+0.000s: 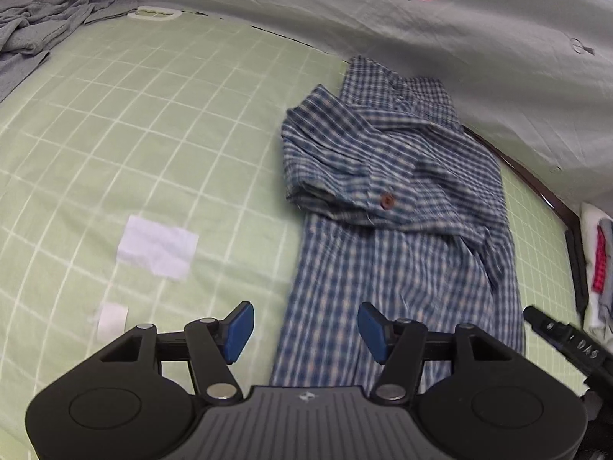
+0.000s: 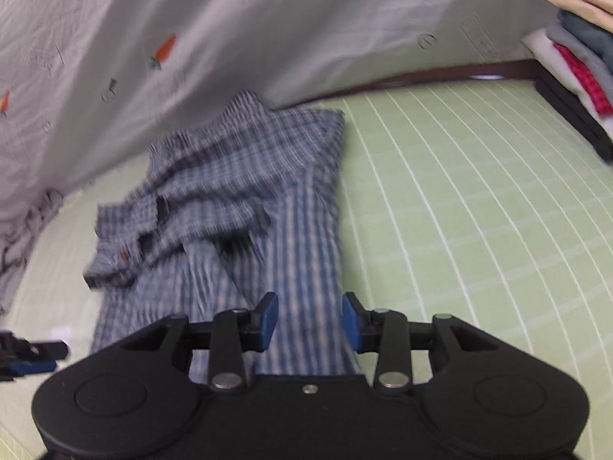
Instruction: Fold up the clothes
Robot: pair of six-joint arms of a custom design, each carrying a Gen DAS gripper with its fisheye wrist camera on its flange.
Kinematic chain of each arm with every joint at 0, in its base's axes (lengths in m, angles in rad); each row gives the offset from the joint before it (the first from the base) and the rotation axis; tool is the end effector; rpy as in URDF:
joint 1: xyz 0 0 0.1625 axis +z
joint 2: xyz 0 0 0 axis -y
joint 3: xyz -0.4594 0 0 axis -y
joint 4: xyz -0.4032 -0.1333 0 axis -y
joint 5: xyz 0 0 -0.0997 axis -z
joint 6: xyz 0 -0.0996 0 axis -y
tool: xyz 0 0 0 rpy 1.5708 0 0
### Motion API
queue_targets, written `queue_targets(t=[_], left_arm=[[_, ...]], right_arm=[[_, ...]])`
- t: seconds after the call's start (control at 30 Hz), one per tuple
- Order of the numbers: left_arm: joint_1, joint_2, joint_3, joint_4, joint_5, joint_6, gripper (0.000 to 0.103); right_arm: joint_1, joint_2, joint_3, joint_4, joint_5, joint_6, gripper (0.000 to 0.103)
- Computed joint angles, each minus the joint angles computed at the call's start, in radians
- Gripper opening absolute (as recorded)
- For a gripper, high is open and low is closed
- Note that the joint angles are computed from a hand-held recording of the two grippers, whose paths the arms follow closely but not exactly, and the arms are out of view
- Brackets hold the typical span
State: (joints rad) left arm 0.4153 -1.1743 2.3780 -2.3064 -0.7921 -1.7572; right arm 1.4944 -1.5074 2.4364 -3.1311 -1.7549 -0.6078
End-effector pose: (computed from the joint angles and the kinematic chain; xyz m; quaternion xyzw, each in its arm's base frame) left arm -0.2649 -0.3389 0.1017 -0.1826 0.8856 -0.3423 0.2553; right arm 0.0835 -0.4163 0.2778 0.2210 -0.9208 0.2619 0.1860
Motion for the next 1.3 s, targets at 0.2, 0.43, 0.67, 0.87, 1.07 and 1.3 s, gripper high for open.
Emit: queue_targets(t=[0.2,0.43,0.67,0.87,1.07,1.3], left_arm=[[0.111,0.018,-0.031,-0.029,0.083,0.077,0.085],[0.179,0.037,-0.061,0.003,0.119,0.089,0.085],[0.186,0.036,-0.042,-0.043,0.118,0.096,0.085],[0.164,0.022,-0.04,-0.021,0.128,0.083,0.085],[0.063,-0.007,-0.032,0.063,0.143,0.005,0.085],[-0.075,0.011,-0.026,0.105,0.078,-0.052,0.085]], right_arm=[[0.017,0.162,-0.134,0.097,0.156,0.052,0.063],[0.045,0.316,-0.246,0.261,0.306,0.028,0.073],[0.093,0.439,-0.29,0.251,0.237,-0.008,0.053],[0.085,0.399,-0.244,0.21,0.235,0.027,0.001],[0.053,0.189,-0.095,0.137,0.251,0.113,0.001],[-0.052,-0.108,0.068,0.21,0.229,0.208,0.001]])
